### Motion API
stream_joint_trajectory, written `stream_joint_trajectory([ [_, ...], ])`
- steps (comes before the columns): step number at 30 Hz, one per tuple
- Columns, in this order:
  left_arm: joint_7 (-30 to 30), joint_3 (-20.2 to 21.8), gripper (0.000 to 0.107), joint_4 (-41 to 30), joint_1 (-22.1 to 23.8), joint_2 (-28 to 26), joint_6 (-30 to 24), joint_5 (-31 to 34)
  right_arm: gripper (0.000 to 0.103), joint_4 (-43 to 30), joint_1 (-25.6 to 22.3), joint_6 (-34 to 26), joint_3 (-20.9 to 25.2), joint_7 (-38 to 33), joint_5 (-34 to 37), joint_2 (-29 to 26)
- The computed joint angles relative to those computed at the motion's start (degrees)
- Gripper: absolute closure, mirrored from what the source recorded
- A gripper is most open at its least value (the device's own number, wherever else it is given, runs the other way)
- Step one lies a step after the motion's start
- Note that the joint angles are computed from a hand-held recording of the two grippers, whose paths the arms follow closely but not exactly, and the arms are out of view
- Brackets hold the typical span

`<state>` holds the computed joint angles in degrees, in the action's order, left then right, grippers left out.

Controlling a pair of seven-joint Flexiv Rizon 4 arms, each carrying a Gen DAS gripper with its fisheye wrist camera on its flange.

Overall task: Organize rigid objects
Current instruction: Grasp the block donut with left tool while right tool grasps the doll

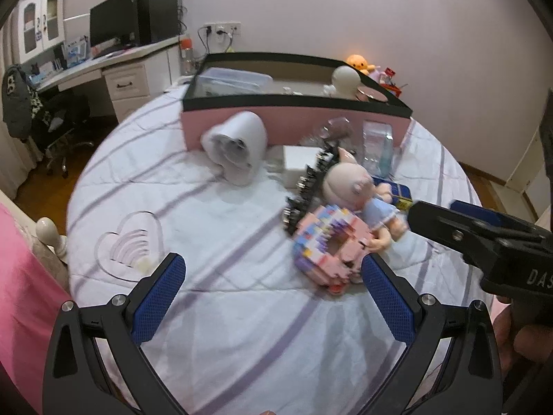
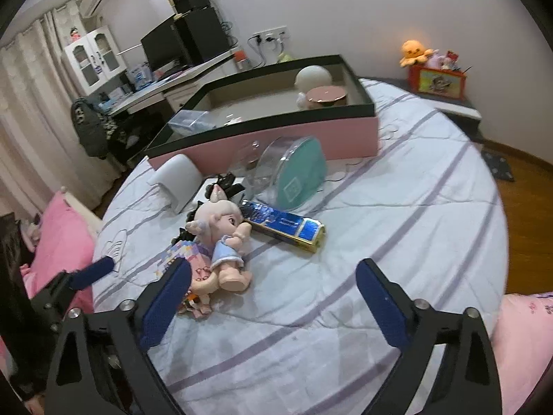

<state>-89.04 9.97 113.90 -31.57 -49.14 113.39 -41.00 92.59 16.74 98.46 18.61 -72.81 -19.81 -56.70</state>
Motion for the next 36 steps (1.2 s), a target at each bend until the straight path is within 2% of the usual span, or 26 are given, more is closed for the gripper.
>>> stream_joint_trajectory([
  [2, 0.2, -0.2, 0.004, -1.2, 0.0, -0.7, -0.9, 0.2, 0.022, -1.5, -2.9, -2.0, 4.1, -1.6, -1.6, -1.5],
  [3, 0.2, -0.2, 0.004, -1.8, 0.1, -1.0, -1.8, 0.2, 0.026, -2.2, -3.9, -3.0, 5.7, -2.3, -2.0, -2.2],
  [5, -0.2, -0.4, 0.004, -3.1, 0.5, -1.7, -3.1, 1.0, 0.030, -3.1, -4.5, -4.3, 7.0, -3.7, -1.9, -2.7],
  [8, -1.4, -1.0, 0.004, -4.3, 1.9, -2.4, -3.9, 3.3, 0.035, -5.1, -7.4, -8.2, 12.2, -7.3, -1.6, -4.7],
  [10, -2.1, -0.6, 0.004, -4.8, 2.1, -2.7, -4.2, 4.3, 0.037, -6.3, -7.4, -10.0, 13.1, -8.9, -0.8, -5.3],
  [12, -2.7, -3.7, 0.010, -4.4, 5.8, -2.4, -2.7, 8.1, 0.041, -7.7, -7.9, -11.8, 15.1, -10.8, 0.2, -6.4],
  [16, -3.6, -7.0, 0.032, -2.7, 10.8, -1.4, -0.8, 13.3, 0.045, -10.6, -7.6, -14.4, 17.5, -14.1, 2.3, -8.1],
  [19, -4.0, -8.4, 0.033, -2.0, 13.2, -1.1, 0.1, 16.0, 0.046, -12.8, -5.6, -16.2, 16.5, -15.0, 4.0, -8.5],
  [22, -3.2, -5.8, 0.030, -3.4, 10.8, -1.8, -1.4, 14.8, 0.048, -15.8, -4.6, -18.5, 17.0, -16.3, 5.9, -9.7],
  [24, -3.1, -6.1, 0.030, -3.9, 11.4, -2.1, -1.1, 15.5, 0.052, -18.1, -5.0, -20.5, 19.0, -17.9, 7.5, -11.2],
  [27, -3.4, -9.6, 0.040, -3.0, 15.4, -1.9, 0.9, 19.1, 0.060, -18.9, -5.0, -21.0, 19.4, -19.6, 9.9, -11.5],
  [28, -3.8, -10.0, 0.050, -2.4, 16.0, -1.6, 1.5, 19.6, 0.062, -18.8, -5.4, -21.0, 19.8, -20.2, 10.9, -11.5],
  [31, -5.6, -14.1, 0.050, -0.5, 21.4, -0.8, 2.6, 23.6, 0.067, -17.6, -6.6, -19.7, 20.5, -21.7, 14.2, -10.9],
  [33, -5.3, -12.6, 0.049, -0.9, 19.9, -0.7, 1.8, 23.1, 0.067, -17.6, -6.2, -19.8, 19.6, -22.4, 15.6, -10.5],
  [34, -5.2, -11.7, 0.042, -1.5, 19.0, -1.0, 1.4, 22.5, 0.067, -18.4, -5.9, -20.4, 19.7, -22.9, 16.2, -10.9],
  [35, -5.2, -11.4, 0.031, -2.2, 18.4, -1.3, 1.1, 22.1, 0.067, -18.8, -5.8, -20.8, 19.7, -23.5, 16.8, -10.9],
  [36, -5.1, -9.4, 0.028, -2.9, 16.3, -1.5, 0.5, 20.2, 0.067, -19.1, -4.9, -20.9, 18.5, -23.5, 17.2, -10.6],
])
